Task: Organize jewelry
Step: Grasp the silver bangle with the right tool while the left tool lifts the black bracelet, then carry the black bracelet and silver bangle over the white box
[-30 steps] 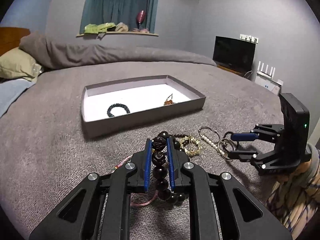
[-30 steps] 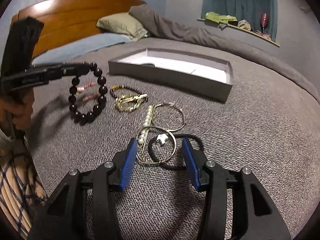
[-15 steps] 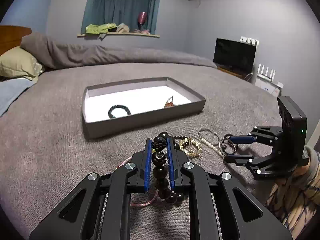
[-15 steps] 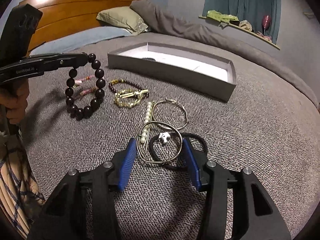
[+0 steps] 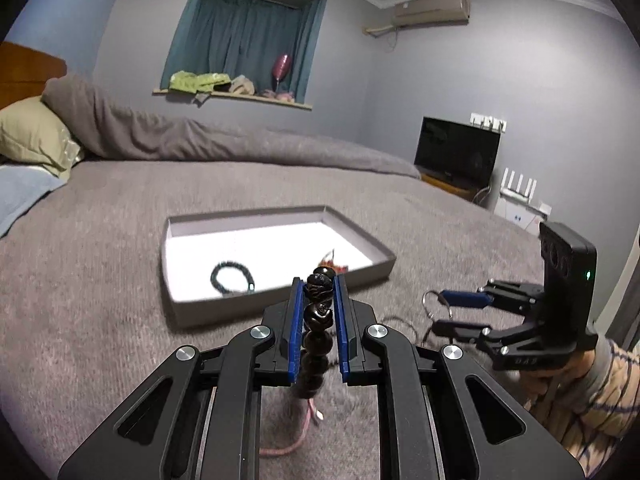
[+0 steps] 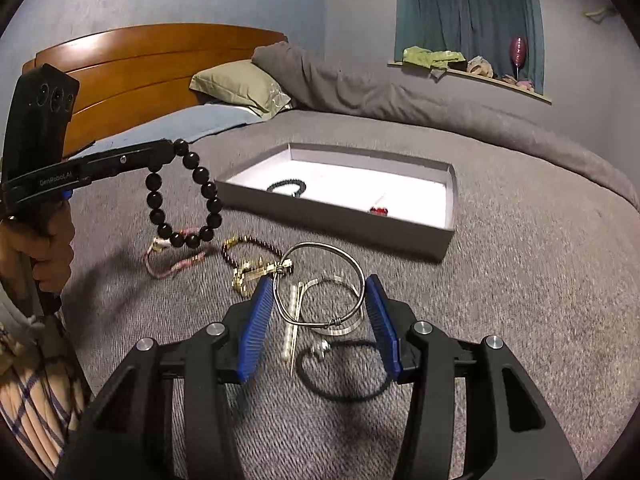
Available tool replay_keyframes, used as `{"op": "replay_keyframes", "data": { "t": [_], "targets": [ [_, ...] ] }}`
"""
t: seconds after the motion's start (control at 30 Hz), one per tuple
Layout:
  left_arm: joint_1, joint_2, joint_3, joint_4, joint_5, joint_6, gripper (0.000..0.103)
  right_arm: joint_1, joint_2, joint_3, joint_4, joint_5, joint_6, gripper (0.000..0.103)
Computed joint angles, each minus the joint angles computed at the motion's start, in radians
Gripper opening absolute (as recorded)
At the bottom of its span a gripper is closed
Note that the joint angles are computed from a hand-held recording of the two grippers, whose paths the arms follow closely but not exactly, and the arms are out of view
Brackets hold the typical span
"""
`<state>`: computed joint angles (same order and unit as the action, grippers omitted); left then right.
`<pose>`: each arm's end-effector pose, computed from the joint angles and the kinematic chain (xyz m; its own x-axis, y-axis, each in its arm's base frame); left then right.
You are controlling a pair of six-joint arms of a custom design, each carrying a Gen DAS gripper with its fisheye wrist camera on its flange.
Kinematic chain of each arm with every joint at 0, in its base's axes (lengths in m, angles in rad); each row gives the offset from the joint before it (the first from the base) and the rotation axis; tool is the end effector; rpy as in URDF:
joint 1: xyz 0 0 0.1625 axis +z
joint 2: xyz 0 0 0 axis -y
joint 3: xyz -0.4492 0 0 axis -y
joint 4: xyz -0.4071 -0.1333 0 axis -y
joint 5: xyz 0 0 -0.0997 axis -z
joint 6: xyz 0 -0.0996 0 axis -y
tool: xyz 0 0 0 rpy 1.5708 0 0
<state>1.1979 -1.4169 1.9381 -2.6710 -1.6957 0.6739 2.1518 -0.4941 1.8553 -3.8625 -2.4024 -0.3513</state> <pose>-0.0912 -0.5650 0.3755 -0.5123 0.8185 -0.2600 0.7994 0.3439 -0.4926 0.3757 -0.4634 0.0172 -0.7213 -0.0539 0.6905 -0.6136 0.5121 -0.6010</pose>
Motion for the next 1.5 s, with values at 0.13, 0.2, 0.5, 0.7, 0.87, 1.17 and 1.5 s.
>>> {"op": "replay_keyframes", "data": {
  "t": [0.13,0.2,0.5,0.7,0.87,1.17,1.5],
  "targets": [
    [-0.008,0.023,-0.02,-0.018,-0.005,-0.009,0.015,-0.007,-0.004,-0.027,0.004,0.012,-0.017,0.048],
    [-0.011,0.037,-0.031,-0.025,-0.005,-0.015,0.015,-0.012,-0.007,-0.04,0.006,0.015,-0.021,0.048],
    [-0.025,0.106,-0.087,-0.078,0.022,-0.031,0.015,-0.056,-0.029,-0.107,0.039,0.057,-0.024,0.048],
    [-0.032,0.179,-0.164,-0.118,0.033,-0.043,0.015,-0.098,-0.034,-0.192,0.09,0.09,-0.037,0.048],
    [-0.032,0.247,-0.236,-0.129,0.038,-0.068,0.015,-0.133,-0.028,-0.254,0.153,0.103,-0.031,0.048],
    [-0.031,0.345,-0.344,-0.126,0.064,-0.094,0.015,-0.18,-0.028,-0.326,0.233,0.106,-0.028,0.048],
    [-0.025,0.446,-0.455,-0.022,0.227,-0.122,0.015,-0.217,-0.017,-0.384,0.403,0.087,0.036,0.048]
  ]
}}
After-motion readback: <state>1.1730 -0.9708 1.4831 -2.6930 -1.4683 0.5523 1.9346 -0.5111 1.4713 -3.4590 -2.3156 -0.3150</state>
